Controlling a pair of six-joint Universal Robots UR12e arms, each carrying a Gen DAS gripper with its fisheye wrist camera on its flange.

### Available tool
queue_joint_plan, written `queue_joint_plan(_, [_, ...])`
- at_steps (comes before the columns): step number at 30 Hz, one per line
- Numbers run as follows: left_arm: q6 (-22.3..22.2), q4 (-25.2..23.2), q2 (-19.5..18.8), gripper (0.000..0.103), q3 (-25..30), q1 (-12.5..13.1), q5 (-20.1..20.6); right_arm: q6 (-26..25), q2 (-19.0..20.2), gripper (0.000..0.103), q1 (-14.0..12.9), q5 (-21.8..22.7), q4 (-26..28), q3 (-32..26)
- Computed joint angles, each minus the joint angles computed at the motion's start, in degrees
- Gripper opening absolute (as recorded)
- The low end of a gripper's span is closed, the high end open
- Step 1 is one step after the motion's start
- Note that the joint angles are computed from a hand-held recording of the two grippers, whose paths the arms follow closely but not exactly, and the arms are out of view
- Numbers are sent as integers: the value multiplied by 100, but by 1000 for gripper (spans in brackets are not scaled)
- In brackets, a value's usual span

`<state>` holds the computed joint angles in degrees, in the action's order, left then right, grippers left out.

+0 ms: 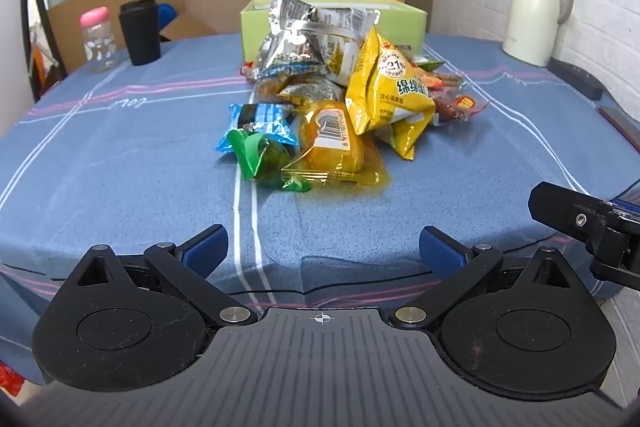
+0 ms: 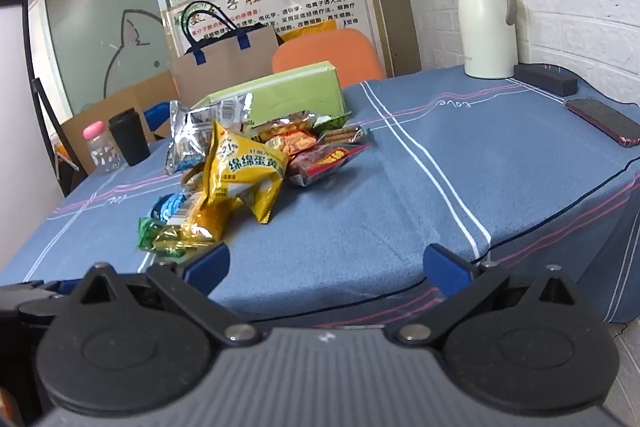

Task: Organize snacks
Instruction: 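Move the left tool toward the snack pile and lime-green box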

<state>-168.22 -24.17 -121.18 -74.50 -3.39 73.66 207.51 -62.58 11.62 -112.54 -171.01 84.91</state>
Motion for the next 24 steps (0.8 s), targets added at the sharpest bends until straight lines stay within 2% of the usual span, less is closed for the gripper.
queue_joint_plan(10, [19,-157,-47,92,107,15,23,10,42,103,30,-53,-59,-25])
queue_joint_plan(14, [-188,-347,-173,92,362,69,77,-91,159,103,-35,-16,-113,-121])
queue_joint_plan(19, [-628,-549,-344,90,713,173,66,-342,416,103,-110,141,229,-524])
queue_joint_plan(24, [-695,-975,-556,85,1145,179,87,-576,647,103,-183,218,667,-922])
